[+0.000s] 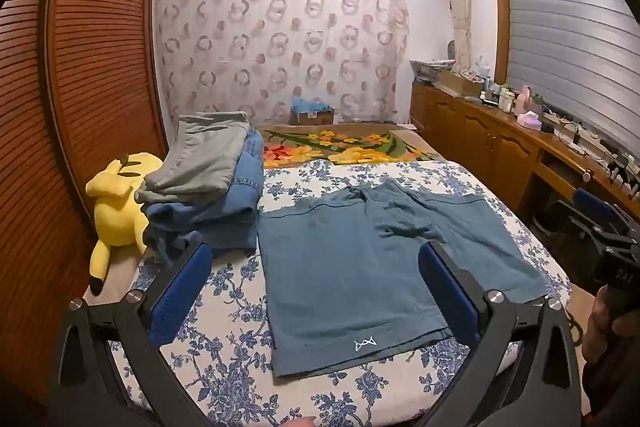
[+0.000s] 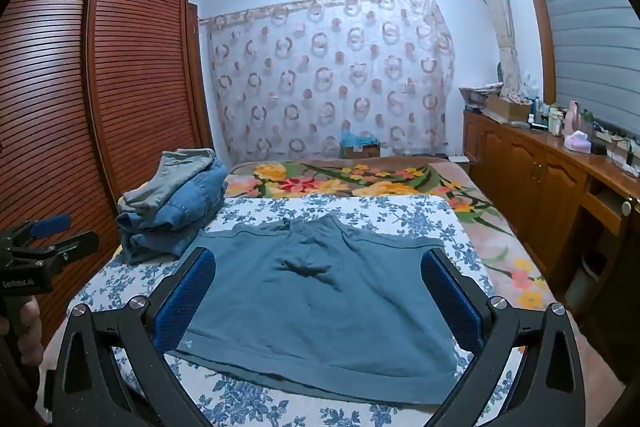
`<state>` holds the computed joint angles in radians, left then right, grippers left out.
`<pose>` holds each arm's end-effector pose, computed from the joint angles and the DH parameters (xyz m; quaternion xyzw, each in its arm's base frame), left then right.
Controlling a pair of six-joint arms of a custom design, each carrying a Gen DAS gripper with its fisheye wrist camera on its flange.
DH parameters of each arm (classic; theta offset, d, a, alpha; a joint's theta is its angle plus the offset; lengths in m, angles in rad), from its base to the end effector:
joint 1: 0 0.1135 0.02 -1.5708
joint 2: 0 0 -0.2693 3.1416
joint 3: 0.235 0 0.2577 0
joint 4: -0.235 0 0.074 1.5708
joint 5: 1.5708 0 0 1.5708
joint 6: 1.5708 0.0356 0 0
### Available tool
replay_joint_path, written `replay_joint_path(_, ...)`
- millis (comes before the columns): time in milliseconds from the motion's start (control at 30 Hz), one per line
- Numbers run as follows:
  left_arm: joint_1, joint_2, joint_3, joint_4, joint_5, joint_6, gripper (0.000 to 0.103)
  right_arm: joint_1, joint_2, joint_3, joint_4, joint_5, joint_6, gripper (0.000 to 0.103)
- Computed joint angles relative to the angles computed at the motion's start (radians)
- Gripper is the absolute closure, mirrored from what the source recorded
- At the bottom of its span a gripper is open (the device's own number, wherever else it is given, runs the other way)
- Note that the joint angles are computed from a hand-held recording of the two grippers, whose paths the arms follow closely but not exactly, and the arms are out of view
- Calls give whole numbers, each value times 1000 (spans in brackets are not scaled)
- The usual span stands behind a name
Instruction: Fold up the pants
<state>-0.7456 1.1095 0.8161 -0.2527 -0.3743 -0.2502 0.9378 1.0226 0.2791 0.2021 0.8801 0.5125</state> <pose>0.1917 -0.1593 0.2840 0.1215 0.8526 -0.0876 0.5006 0.1331 0.1350 0.1681 0.0388 0.8140 0.0179 0.5792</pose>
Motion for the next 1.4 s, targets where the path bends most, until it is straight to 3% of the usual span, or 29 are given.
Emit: replay_joint_path(1400, 4, -13, 2, -12, -7, 19, 0, 18, -15, -7, -21, 10, 12, 1)
